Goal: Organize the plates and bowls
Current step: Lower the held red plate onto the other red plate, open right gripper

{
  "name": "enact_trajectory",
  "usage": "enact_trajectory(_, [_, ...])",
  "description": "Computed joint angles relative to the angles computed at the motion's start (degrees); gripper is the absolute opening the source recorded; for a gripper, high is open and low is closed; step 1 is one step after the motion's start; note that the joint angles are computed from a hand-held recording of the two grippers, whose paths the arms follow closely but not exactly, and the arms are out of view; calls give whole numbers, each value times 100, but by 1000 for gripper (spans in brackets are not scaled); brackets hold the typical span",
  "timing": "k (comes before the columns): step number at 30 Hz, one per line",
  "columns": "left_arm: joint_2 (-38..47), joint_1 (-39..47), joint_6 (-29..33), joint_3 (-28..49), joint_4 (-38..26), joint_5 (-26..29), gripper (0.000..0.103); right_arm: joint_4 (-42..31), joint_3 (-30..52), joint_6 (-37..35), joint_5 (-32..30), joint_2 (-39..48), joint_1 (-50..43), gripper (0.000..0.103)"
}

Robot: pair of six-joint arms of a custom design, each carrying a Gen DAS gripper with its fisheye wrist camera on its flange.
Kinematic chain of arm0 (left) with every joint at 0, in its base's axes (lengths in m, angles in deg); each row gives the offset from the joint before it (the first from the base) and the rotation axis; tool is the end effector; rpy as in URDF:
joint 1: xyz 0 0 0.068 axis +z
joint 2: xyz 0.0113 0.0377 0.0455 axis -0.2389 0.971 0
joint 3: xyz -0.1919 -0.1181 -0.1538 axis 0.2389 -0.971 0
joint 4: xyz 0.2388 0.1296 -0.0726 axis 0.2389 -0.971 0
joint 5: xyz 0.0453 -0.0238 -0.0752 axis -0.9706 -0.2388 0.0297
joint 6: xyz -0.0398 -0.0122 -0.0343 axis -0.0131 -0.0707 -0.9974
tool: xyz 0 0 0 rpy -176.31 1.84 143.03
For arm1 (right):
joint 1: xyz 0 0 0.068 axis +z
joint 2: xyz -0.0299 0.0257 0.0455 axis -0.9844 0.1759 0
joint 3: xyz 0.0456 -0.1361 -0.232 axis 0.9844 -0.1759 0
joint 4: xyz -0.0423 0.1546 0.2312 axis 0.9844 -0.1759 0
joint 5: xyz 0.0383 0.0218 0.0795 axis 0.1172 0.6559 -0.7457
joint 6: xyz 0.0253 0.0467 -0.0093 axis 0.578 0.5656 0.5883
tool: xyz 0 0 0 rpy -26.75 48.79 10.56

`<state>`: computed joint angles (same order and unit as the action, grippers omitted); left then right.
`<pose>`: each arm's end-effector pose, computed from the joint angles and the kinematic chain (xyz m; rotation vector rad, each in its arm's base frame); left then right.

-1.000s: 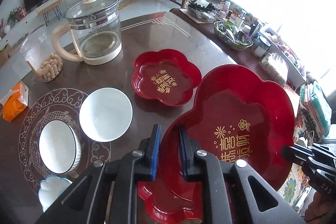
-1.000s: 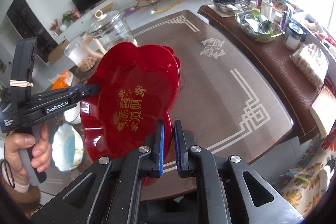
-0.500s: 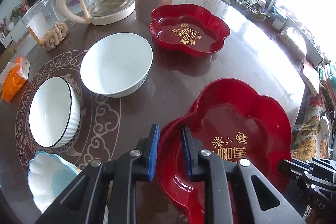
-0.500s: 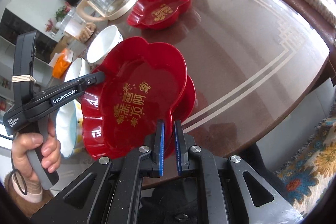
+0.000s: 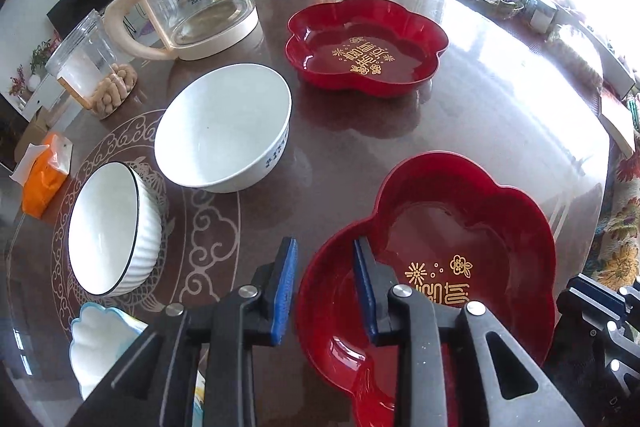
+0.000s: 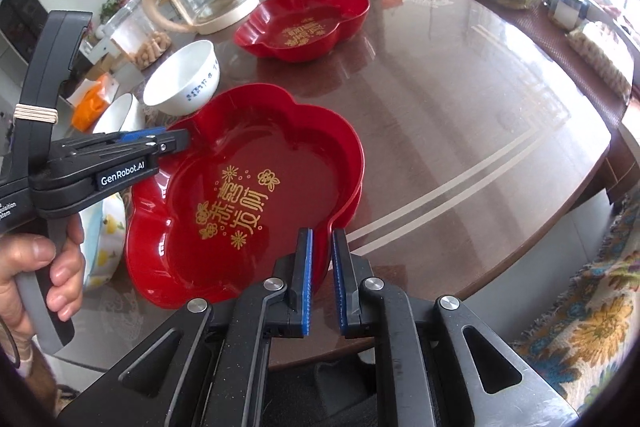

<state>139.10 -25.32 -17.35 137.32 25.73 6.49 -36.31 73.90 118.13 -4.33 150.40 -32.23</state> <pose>0.3742 -0.0827 0.1886 1.0880 2.4977 -0.1372 0.2181 0.2182 0.1899 0.6840 2.5320 0.1137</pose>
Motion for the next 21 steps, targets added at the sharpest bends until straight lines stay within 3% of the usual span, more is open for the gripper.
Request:
enact_trajectory(3, [-164,77,-60,-101,168,140,74,-117,66,21,192,16,84,17])
enact_trajectory(5, [-358,162,-81,-169,244,333,81,-239,80,206,529,-60,216,30])
enact_trajectory(7, [-579,274,-89,-211,223,556,81,-502,160,543,1063,-132,446,61])
enact_trajectory(8, [-718,353,-66,-252,189,718,81,-683,248,737,1389,-129,584,65])
enact_trajectory(10, [-1072,553,-7,-443,163,1051,83,-1220,479,1280,2019,-69,891,65])
enact_trajectory(14, [-1964,1093,38,-1196,271,1528,99,-2767,1186,3036,3055,450,1561,73])
enact_trajectory(18, [-2390,1700,336,-1741,-99,1783,100,-3289,1532,4019,3135,754,1992,74])
enact_trajectory(21, [-2626,1911,607,-2063,-98,1591,100,-3061,1601,3772,2765,790,1995,75])
